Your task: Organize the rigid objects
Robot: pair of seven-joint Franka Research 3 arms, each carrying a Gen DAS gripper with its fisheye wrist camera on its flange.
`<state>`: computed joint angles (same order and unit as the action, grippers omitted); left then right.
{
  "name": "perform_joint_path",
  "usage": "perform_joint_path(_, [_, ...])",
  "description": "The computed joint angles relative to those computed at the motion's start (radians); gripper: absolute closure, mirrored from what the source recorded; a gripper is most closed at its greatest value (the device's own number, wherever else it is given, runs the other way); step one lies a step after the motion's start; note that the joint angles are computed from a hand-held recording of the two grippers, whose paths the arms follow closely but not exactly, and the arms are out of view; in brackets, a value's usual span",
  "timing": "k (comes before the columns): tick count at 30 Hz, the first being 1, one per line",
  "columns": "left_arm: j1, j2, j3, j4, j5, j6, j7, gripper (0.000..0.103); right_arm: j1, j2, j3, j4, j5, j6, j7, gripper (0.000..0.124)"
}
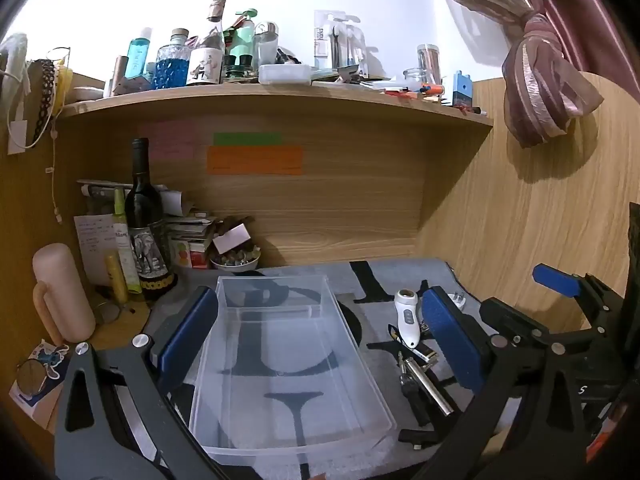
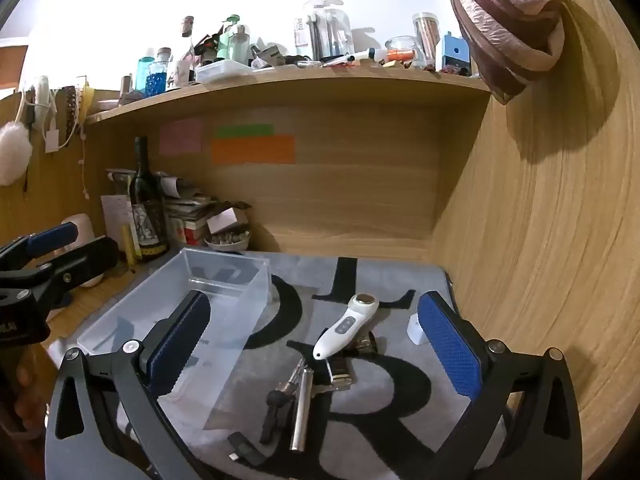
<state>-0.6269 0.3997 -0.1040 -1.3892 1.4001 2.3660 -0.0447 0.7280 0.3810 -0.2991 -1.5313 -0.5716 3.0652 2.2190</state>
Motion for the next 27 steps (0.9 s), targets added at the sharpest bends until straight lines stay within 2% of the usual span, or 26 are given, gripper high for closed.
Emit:
perform_joint_path(2, [0.002, 0.004, -0.002, 0.006, -0.011, 0.002, 0.003, 0.000, 0.029, 0.006, -0.042, 0.000, -0.030, 0.024, 0.037, 0.021])
perform_joint_path(5, [0.006, 0.004, 0.005, 0.000, -0.003, 0.017, -0.021, 0.000, 0.041, 0.001, -0.053, -0.011, -0.028, 0.030, 0.043, 0.021])
perform_joint_path(6, [0.006, 0.004, 0.006, -0.001, -0.001, 0.019, -0.025, 0.000, 0.042, -0.002, -0.051, -0.015, -0.027, 0.028, 0.044, 0.021])
perform_joint_path(7, [0.010, 0.001, 0.005, -0.006, -0.004, 0.026, -0.022, 0.000, 0.009, 0.012, -0.014, 0.011, 0.006, 0.013, 0.005, 0.021])
perform_joint_path(9, [0.004, 0.007, 0.005, 0.004, -0.003, 0.014, -0.024, 0.000, 0.019, 0.009, -0.025, 0.005, 0.005, 0.011, 0.011, 0.021])
perform_joint_path(14, [0.000, 0.006, 0.008, 0.001, 0.021, 0.021, -0.028, 0.000, -0.007, 0.011, 0.013, 0.016, 0.044, -0.011, -0.019, 0.021])
perform_joint_path(20, [-0.001, 0.012, 0.007, 0.010, 0.016, 0.017, -0.023, 0.000, 0.016, 0.007, -0.021, 0.001, 0.032, 0.007, 0.008, 0.021])
perform_joint_path(27, [-0.008, 0.019, 0.008, 0.021, 0.013, 0.005, -0.012, 0.000, 0.008, 0.005, -0.012, 0.002, 0.042, 0.005, 0.001, 0.021])
